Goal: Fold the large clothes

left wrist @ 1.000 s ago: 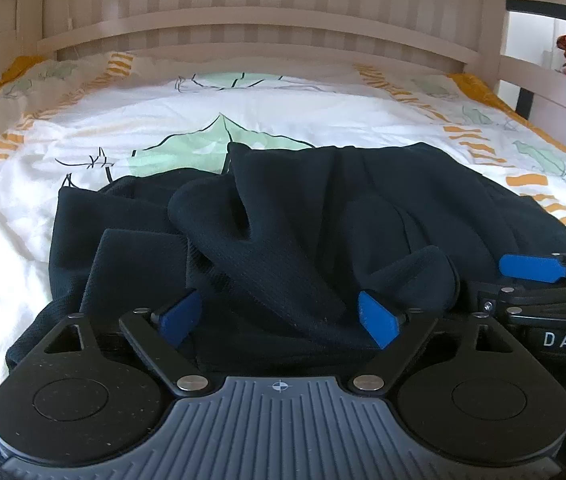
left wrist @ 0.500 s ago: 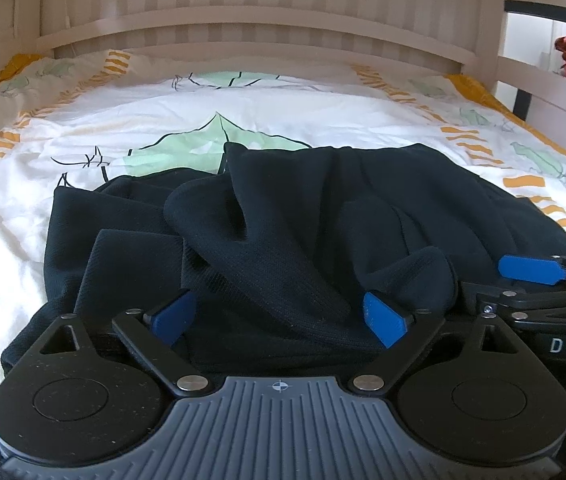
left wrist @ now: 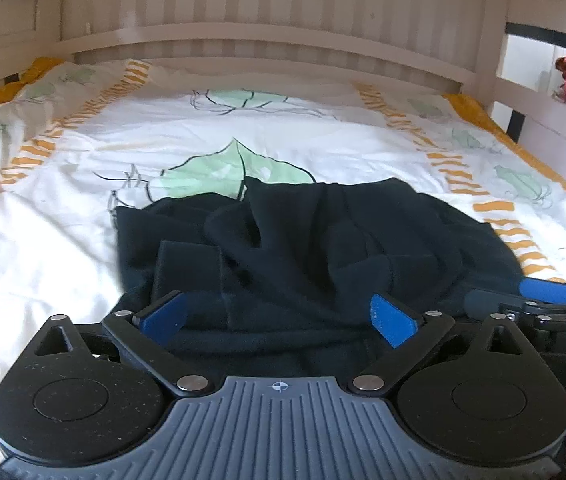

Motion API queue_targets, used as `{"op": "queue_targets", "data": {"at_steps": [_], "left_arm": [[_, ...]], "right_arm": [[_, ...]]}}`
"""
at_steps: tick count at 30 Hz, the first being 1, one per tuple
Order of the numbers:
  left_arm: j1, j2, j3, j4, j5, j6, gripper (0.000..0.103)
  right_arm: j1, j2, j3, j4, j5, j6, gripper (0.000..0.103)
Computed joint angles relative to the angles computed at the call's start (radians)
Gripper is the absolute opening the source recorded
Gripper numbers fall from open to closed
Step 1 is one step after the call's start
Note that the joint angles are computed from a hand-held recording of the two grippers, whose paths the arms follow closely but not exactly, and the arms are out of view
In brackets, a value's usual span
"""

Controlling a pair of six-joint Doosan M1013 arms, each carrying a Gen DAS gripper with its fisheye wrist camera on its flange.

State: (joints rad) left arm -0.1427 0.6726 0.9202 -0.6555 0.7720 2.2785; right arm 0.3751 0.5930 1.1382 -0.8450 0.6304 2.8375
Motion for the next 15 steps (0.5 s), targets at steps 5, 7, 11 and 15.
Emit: {"op": "queue_targets", "data": {"at_steps": [5, 7, 11, 15], "left_arm": [[0.023, -0.051, 0.067, -0.027, 0.008, 0.004, 0.103], [0.032, -0.066, 0.087, -0.037, 0.018, -0.003, 0.103], [0.050, -0.093, 0.129, -0.050, 0.029, -0.016, 0.103], [0.064, -0.114, 0.166, -0.040, 0.045, -0.019, 0.103]], "right_arm": [[0.021, -0.047, 0.054, -0.025, 0.013, 0.076, 0.103], [0.027, -0.070, 0.083, -0.035, 0.006, 0.112, 0.103], [0.042, -0.104, 0.130, -0.033, 0.009, 0.145, 0.103], [0.054, -0.136, 0.176, -0.010, 0.010, 0.168, 0.103]]}}
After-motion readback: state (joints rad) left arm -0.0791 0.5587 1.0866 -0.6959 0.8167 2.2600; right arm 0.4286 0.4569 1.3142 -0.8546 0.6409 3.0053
